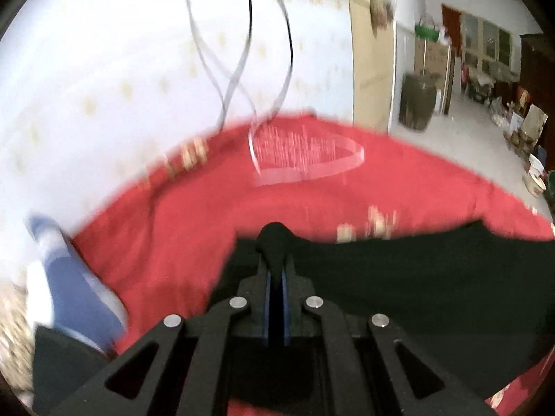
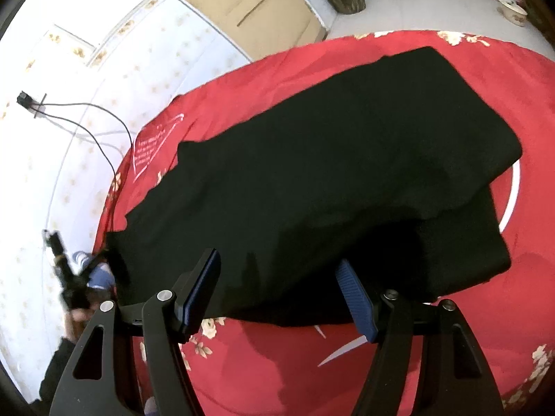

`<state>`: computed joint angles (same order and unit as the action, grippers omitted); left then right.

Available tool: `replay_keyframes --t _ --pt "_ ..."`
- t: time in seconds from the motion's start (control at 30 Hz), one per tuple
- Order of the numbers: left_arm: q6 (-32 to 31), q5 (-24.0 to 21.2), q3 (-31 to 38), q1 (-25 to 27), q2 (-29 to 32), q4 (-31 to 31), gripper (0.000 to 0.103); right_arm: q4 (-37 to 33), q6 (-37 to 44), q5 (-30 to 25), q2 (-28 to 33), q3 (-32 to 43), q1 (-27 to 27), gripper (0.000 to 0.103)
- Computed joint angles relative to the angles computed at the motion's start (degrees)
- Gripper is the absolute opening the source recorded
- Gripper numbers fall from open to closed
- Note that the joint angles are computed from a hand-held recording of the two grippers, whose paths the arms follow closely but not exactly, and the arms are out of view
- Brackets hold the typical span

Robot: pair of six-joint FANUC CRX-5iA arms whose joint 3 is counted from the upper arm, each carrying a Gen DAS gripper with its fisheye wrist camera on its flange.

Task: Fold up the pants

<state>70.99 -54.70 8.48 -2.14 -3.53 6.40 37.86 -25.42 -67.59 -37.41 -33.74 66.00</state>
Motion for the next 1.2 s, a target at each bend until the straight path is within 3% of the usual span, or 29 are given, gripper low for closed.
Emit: replay_keyframes --t 0.13,0.2,0.3,0.37,0.43,0.47,0.5,0.57,0.63,0.77,1.07,1.13,1.17,1.2 --pt "-2.4 1.6 4.5 -0.5 2.7 0.3 0.006 2.1 -0.9 -1.3 0.2 -0.1 1.0 0.068" --pt "-3.6 -3.4 7.7 -0.4 6.7 0.2 0.007 1.7 -0.3 -1.1 0.6 0.1 0.6 0.068" --pt "-1.6 -11.0 11.9 -1.9 11.5 -6.6 0.012 -0.8 0.9 -0.9 1.4 1.0 -0.5 0.068" --pt "-0.6 -9.8 10.1 -1.4 10.2 -7.8 0.012 -0.9 0.8 -1.5 1.4 1.1 -0.5 0.068" --pt "1.6 -7.1 6.8 1.7 7.6 -3.2 0.021 -0.2 0.0 -3.1 1.5 1.3 0.2 0.068" --pt "3.5 -6.3 5.7 2.8 6.4 -2.5 0.037 0.2 -0.6 -3.8 1.5 1.3 0.4 0.068" --pt "5.5 -5.3 4.3 3.9 4.9 -2.1 0.047 0.3 -0.9 -4.4 1.7 1.5 0.7 0.068" --pt "7.0 -5.3 0.2 6.9 2.1 2.6 0.048 0.1 -1.6 -6.3 2.0 2.0 1.2 0.068" --pt "5.7 -7.3 -3.7 8.7 0.0 7.1 0.048 -0.7 -3.4 -7.3 1.3 2.0 1.5 0.068" --pt "5.9 -10.6 -7.8 7.8 -0.9 8.3 0.048 -3.4 -9.5 -7.2 -1.3 1.0 2.5 0.068" --pt "8.3 -5.6 -7.6 4.4 2.7 8.9 0.047 -1.2 -15.3 -9.9 -2.0 -0.3 3.4 0.066" --pt "9.5 -5.0 -6.7 3.6 3.8 8.5 0.039 -0.8 -15.3 -10.6 -1.4 -0.3 3.2 0.063" --pt "11.2 -5.2 -5.5 2.8 4.2 6.0 0.017 -1.0 -14.8 -10.7 -1.1 -0.2 2.8 0.053" --pt "12.7 -5.8 -4.2 2.2 4.7 3.9 0.008 -1.6 -13.8 -11.3 -0.4 0.3 2.2 0.045"
